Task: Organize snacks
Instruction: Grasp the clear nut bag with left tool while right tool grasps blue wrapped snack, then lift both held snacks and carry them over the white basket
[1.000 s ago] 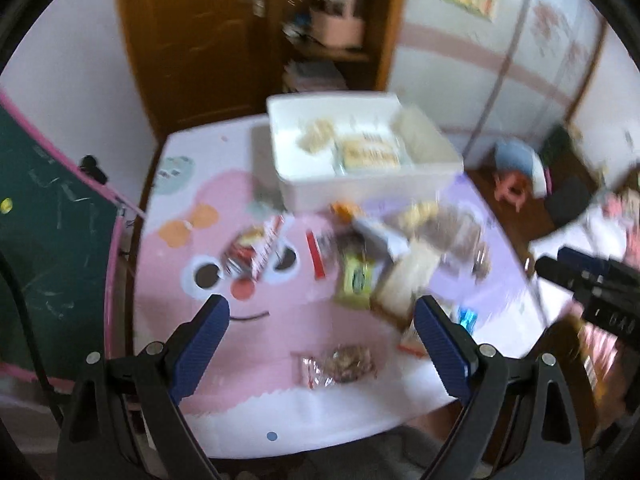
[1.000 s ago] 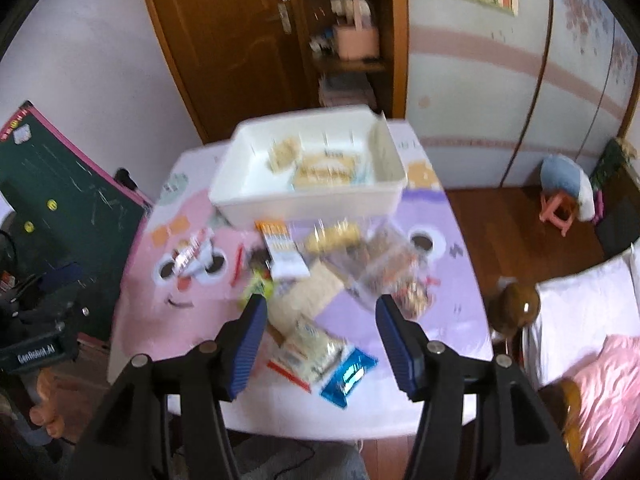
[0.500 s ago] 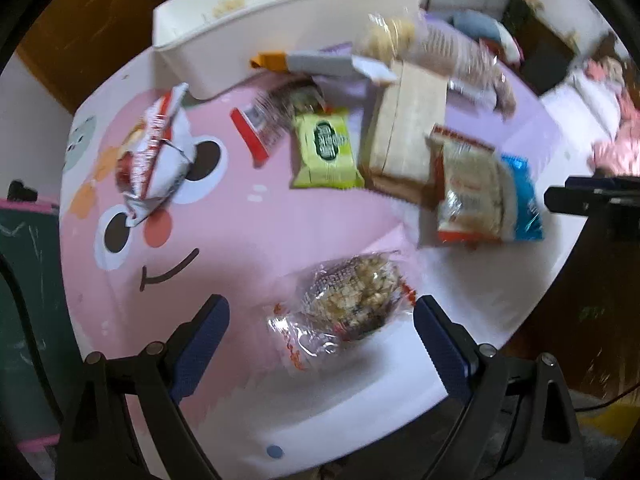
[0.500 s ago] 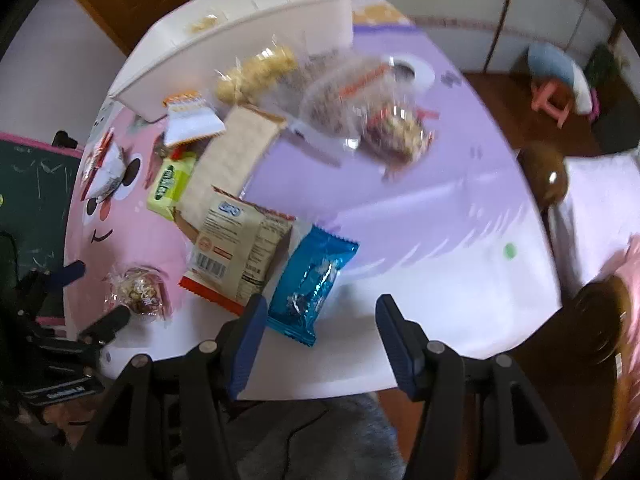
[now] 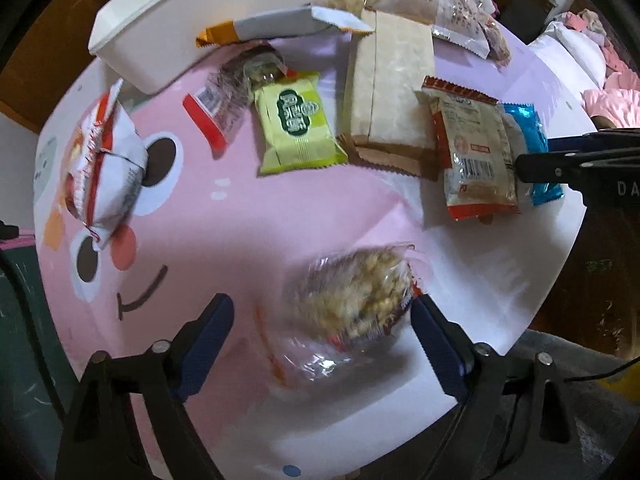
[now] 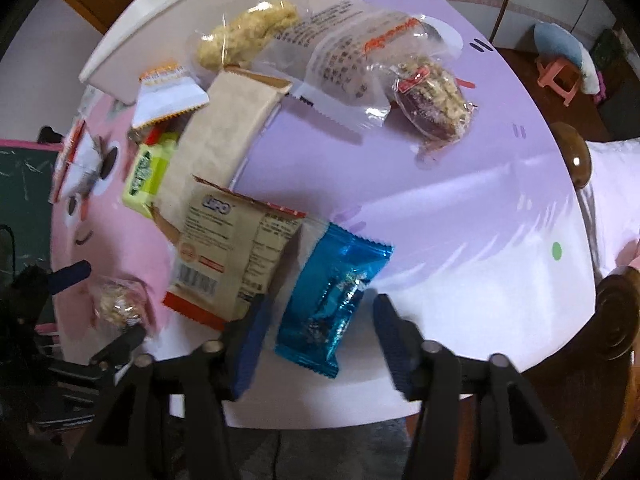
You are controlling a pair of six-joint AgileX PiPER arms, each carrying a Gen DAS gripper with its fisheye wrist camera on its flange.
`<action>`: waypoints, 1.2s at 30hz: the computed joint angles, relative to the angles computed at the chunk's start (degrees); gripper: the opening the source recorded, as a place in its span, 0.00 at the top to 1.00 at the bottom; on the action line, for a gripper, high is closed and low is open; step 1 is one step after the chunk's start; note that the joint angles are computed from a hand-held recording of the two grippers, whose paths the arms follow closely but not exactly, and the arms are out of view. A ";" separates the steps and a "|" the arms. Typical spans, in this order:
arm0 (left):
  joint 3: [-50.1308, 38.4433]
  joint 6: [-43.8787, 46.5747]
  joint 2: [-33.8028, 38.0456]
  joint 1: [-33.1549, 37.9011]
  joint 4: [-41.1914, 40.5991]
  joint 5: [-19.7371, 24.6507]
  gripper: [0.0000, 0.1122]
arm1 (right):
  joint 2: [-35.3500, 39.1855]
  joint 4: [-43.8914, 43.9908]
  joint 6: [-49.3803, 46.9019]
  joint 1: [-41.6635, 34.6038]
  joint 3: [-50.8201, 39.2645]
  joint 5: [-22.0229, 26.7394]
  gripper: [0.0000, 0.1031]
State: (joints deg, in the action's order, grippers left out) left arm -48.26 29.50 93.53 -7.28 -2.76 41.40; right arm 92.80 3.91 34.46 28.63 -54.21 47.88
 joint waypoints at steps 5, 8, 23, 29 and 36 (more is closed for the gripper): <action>-1.97 0.98 2.12 1.31 -3.71 2.92 0.50 | 0.66 -2.05 0.90 1.82 -0.41 0.39 0.67; -2.74 -1.04 2.52 1.50 -4.92 3.10 0.63 | 0.94 -2.99 2.06 2.90 -0.65 0.53 0.71; -0.14 4.71 -4.97 10.72 -18.16 8.23 0.78 | -4.53 -5.95 5.00 5.79 -2.99 5.36 0.74; -4.05 3.66 -12.14 12.61 -18.03 16.71 0.78 | -7.53 -7.19 4.14 5.32 -5.17 7.41 0.74; -14.95 -3.51 -16.77 10.13 -15.60 24.13 0.78 | -8.90 -9.75 2.58 6.53 -14.46 13.07 0.74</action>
